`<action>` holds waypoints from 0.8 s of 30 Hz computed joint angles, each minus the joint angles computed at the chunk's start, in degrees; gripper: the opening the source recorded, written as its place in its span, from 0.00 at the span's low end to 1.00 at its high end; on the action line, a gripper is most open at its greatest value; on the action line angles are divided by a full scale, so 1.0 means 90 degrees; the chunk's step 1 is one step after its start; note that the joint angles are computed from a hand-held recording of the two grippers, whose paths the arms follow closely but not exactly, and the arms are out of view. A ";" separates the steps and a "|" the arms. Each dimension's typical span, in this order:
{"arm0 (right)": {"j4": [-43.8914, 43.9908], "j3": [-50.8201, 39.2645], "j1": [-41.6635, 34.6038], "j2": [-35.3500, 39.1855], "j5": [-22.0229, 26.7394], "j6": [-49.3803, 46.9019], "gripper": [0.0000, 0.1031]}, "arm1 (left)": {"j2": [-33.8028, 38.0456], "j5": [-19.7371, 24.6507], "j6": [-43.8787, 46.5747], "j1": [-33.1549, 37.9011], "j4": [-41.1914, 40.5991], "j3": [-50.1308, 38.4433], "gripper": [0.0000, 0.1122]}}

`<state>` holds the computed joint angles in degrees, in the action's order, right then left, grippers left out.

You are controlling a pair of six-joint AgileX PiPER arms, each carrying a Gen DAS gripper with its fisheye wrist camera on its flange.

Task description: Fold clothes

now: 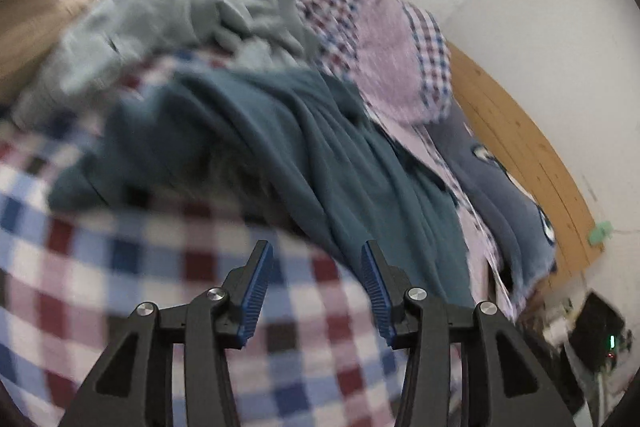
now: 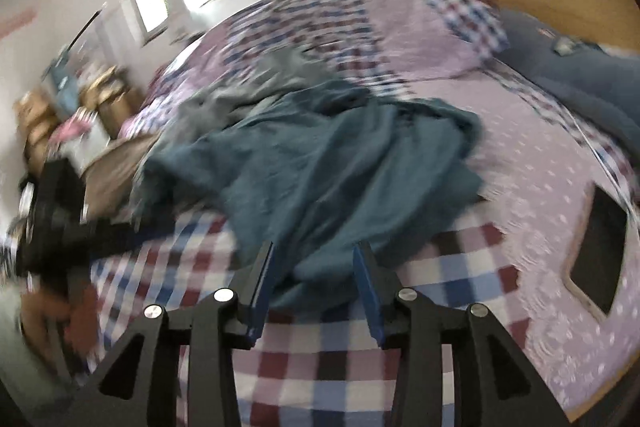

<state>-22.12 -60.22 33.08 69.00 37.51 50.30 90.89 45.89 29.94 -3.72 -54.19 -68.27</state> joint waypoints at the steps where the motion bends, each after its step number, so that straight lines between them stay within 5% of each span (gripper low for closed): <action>1: 0.0124 0.0061 -0.0184 -0.0064 -0.0061 0.0043 0.42 | -0.0015 0.0092 0.0054 -0.0118 -0.0118 0.0094 0.44; 10: 0.0623 0.0251 -0.0889 -0.0224 -0.0263 0.0098 0.42 | 0.0527 0.0679 0.0377 -0.1207 -0.1739 0.0385 0.52; 16: 0.0363 0.0259 -0.0745 -0.0125 -0.0292 0.0325 0.42 | 0.0901 0.0031 -0.0285 -0.1996 -0.1665 0.0100 0.52; 18: 0.0347 0.0267 -0.0746 -0.0104 -0.0316 0.0338 0.42 | 0.0909 -0.0261 -0.0375 -0.2149 -0.1555 0.0049 0.38; 19: 0.0339 0.0267 -0.0746 -0.0088 -0.0326 0.0347 0.42 | 0.0911 -0.0285 -0.0402 -0.2130 -0.1549 0.0045 0.14; 20: 0.0329 0.0257 -0.0746 -0.0070 -0.0331 0.0363 0.42 | 0.0919 -0.0264 -0.0422 -0.2082 -0.1551 0.0040 0.07; 24: 0.0234 0.0221 -0.0722 -0.0008 -0.0335 0.0490 0.42 | 0.0641 -0.0381 -0.0037 -0.1710 -0.1950 0.0240 0.03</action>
